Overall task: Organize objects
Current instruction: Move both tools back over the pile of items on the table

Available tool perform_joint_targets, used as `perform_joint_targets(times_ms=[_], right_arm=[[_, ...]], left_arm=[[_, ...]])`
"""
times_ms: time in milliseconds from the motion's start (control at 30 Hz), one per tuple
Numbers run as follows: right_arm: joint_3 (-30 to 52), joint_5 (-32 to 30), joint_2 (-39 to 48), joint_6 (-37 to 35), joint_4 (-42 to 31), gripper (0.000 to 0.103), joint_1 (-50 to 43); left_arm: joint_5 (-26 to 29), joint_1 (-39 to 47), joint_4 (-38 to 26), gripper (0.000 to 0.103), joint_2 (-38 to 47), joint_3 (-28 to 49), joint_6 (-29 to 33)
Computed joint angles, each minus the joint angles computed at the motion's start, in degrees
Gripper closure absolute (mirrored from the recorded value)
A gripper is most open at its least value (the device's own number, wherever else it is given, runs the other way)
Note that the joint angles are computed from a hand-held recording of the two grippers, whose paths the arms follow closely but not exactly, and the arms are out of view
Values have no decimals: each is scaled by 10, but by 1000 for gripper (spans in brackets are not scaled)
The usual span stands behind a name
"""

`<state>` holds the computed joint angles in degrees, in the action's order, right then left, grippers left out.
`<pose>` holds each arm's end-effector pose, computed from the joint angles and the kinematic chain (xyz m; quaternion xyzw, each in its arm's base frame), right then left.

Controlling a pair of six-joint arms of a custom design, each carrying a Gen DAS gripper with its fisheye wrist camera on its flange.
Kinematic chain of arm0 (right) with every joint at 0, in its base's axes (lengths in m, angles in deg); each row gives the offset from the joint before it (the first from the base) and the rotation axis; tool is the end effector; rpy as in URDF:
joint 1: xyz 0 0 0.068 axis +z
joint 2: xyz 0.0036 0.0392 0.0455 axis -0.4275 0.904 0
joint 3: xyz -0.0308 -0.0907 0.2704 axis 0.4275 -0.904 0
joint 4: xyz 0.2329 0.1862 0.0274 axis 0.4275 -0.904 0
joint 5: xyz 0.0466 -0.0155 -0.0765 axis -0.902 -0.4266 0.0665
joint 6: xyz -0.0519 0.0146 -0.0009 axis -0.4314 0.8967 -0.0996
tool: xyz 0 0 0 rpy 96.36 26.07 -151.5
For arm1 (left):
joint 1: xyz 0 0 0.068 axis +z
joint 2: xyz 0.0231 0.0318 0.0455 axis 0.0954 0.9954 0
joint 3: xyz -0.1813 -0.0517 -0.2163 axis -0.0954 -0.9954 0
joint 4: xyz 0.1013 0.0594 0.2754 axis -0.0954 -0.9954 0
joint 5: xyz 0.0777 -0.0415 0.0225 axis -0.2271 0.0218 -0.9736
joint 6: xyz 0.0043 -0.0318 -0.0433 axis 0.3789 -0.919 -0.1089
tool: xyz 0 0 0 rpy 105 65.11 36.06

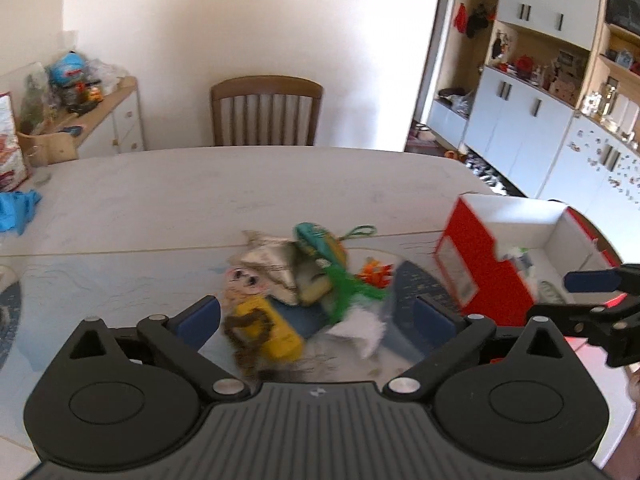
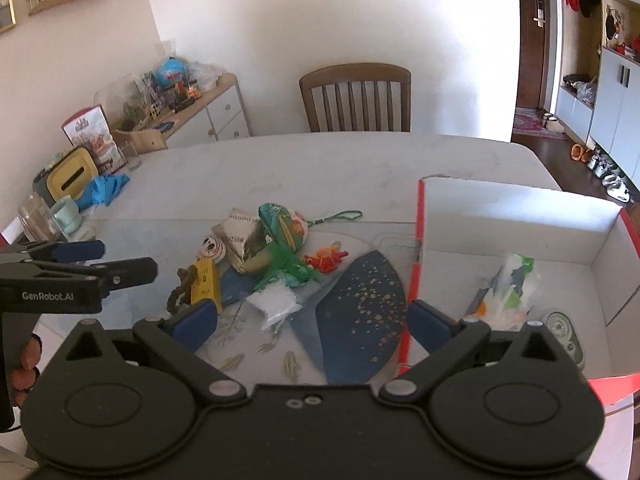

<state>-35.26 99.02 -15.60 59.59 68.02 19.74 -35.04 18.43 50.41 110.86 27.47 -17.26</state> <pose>0.1772 0.1645 0.2070 -0.0756 0.9159 0.1333 0.3710 0.2357 0.0380 0.2153 0.1291 0.8979 -0.1057 0.4073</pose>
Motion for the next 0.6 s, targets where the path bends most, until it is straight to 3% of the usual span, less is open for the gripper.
perform_joint_targets(times_ms=[233,600], right_arm=[[23,24,85,-6,46,2,35],[65,15,224,-29,113,4,28]], left_arm=[[40,54,26,0,54,-9,91],[16,62,127,0,178,-9,99]])
